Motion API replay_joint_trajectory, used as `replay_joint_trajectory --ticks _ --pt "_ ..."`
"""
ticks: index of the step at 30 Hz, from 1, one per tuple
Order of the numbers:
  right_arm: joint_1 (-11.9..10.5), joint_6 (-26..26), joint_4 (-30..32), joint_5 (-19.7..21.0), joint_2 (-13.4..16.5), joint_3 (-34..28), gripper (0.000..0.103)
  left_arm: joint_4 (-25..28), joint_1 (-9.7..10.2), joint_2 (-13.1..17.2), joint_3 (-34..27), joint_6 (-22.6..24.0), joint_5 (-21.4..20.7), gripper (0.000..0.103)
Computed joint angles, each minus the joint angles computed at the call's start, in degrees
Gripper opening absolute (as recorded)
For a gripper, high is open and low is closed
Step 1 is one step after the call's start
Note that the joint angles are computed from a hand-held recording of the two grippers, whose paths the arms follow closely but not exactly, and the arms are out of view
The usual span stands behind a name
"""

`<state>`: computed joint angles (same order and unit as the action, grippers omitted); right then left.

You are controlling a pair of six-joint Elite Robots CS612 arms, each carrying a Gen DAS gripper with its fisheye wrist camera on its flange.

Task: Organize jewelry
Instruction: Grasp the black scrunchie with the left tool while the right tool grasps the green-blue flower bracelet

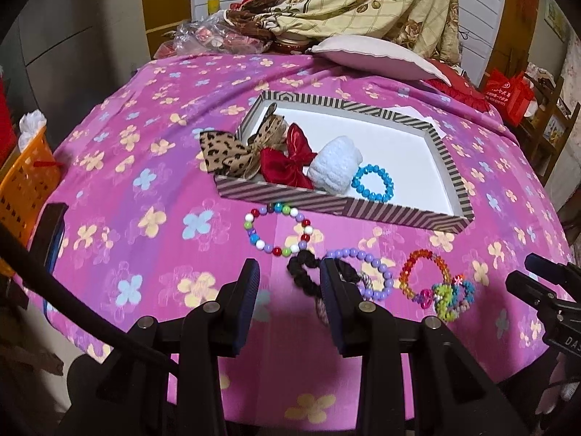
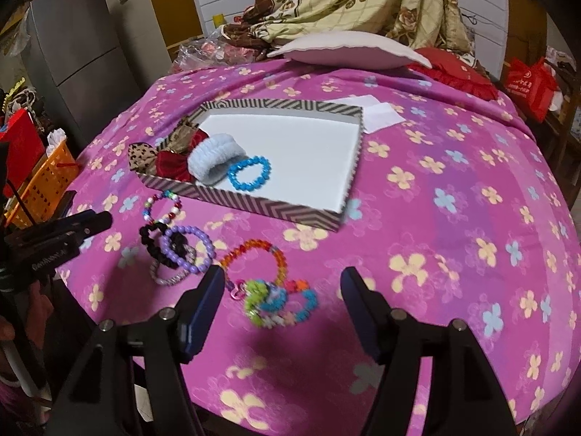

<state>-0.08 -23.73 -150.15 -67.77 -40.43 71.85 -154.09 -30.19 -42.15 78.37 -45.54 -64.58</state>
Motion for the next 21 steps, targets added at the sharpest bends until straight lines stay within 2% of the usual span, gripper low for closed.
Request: replay_joint_trajectory --ticks 7,11,15,21 --pt "-0.89 -0.77 1.69 -2.48 0.22 1.01 0.069 -0.27 0.15 -0.74 1.78 -1.5 -1.42 0.042" --pt "-1.21 -0.74 2.77 -2.27 0.71 0.96 0.069 -0.2 0.49 -1.02 2.47 -3.05 -2.02 0.042" --pt "-1.09 -1.07 3.57 -2.06 1.25 0.53 0.064 -0.29 0.89 -1.2 3.02 -4.07 -2.73 0.042" --pt "-0.46 -1.11 3.76 -2.99 2.47 -0.88 0.064 0.36 1.58 -1.3 3.63 -6.1 -4.05 0.042"
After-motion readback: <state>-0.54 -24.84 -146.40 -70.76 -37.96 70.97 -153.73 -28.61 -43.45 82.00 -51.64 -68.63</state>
